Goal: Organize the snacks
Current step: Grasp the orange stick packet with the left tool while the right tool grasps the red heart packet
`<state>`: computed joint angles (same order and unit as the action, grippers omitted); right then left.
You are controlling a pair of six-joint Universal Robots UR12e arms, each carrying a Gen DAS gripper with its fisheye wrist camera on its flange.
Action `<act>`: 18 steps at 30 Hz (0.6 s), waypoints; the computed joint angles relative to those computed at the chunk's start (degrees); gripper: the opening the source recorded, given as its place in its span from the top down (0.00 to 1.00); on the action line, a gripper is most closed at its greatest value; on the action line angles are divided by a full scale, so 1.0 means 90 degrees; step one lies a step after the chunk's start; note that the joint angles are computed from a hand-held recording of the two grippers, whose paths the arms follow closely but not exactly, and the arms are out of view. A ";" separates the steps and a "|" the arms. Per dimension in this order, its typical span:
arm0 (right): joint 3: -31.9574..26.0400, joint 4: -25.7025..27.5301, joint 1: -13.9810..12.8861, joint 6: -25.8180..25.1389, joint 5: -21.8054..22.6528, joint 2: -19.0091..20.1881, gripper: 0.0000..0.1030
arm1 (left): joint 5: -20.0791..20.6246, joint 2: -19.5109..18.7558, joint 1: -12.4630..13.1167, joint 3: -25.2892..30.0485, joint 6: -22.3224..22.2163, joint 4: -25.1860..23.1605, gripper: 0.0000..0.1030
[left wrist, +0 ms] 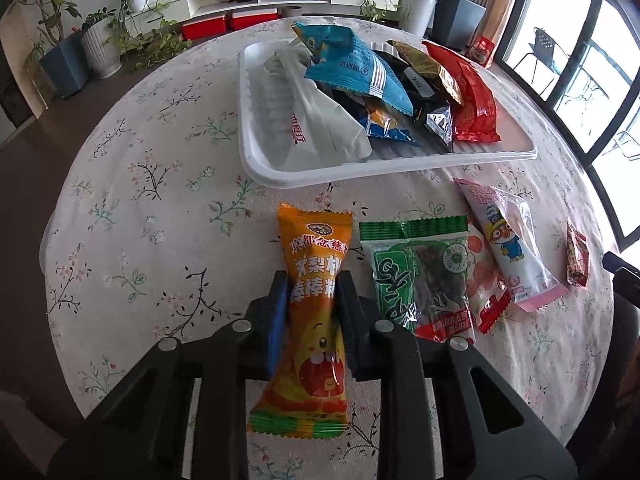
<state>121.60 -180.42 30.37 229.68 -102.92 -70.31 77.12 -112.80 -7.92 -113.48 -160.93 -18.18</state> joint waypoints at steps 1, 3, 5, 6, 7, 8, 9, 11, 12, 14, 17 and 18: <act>-0.0004 0.0079 0.0001 0.0022 -0.0011 -0.0006 0.22 | -0.0033 0.0024 0.0022 -0.0052 0.0002 0.0045 0.79; -0.0002 0.0292 -0.0005 0.0163 -0.0027 -0.0028 0.23 | -0.0117 0.0086 0.0066 -0.0149 0.0013 0.0093 0.79; 0.0019 0.0396 -0.0039 0.0317 0.0045 -0.0042 0.24 | -0.0238 0.0190 0.0124 -0.0295 0.0055 0.0165 0.79; 0.0027 0.0433 -0.0061 0.0373 0.0105 -0.0045 0.24 | -0.0286 0.0241 0.0148 -0.0372 0.0060 0.0207 0.79; 0.0016 0.0520 -0.0078 0.0393 0.0149 -0.0048 0.24 | -0.0354 0.0302 0.0183 -0.0457 0.0056 0.0243 0.79; -0.0005 0.0599 -0.0087 0.0387 0.0164 -0.0045 0.24 | -0.0454 0.0365 0.0230 -0.0553 0.0033 0.0296 0.79; -0.0030 0.0647 -0.0087 0.0372 0.0161 -0.0032 0.24 | -0.0533 0.0419 0.0270 -0.0639 0.0010 0.0351 0.79; -0.0112 0.0774 -0.0087 0.0310 0.0147 0.0019 0.24 | -0.0647 0.0489 0.0318 -0.0766 -0.0041 0.0382 0.79; -0.0162 0.0861 -0.0097 0.0277 0.0163 0.0051 0.24 | -0.0688 0.0512 0.0337 -0.0817 -0.0047 0.0380 0.79; -0.0261 0.0988 -0.0119 0.0205 0.0213 0.0132 0.26 | -0.0721 0.0527 0.0362 -0.0892 -0.0047 0.0394 0.79; -0.0454 0.1256 -0.0055 -0.0021 -0.0093 0.0232 0.27 | -0.0776 0.0532 0.0390 -0.0952 -0.0100 0.0448 0.79; -0.0514 0.1343 -0.0031 -0.0101 -0.0196 0.0264 0.27 | -0.0783 0.0533 0.0387 -0.0955 -0.0109 0.0458 0.79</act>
<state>116.97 -168.33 30.09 228.77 -104.68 -67.93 70.07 -108.01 -4.43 -122.08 -161.92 -14.06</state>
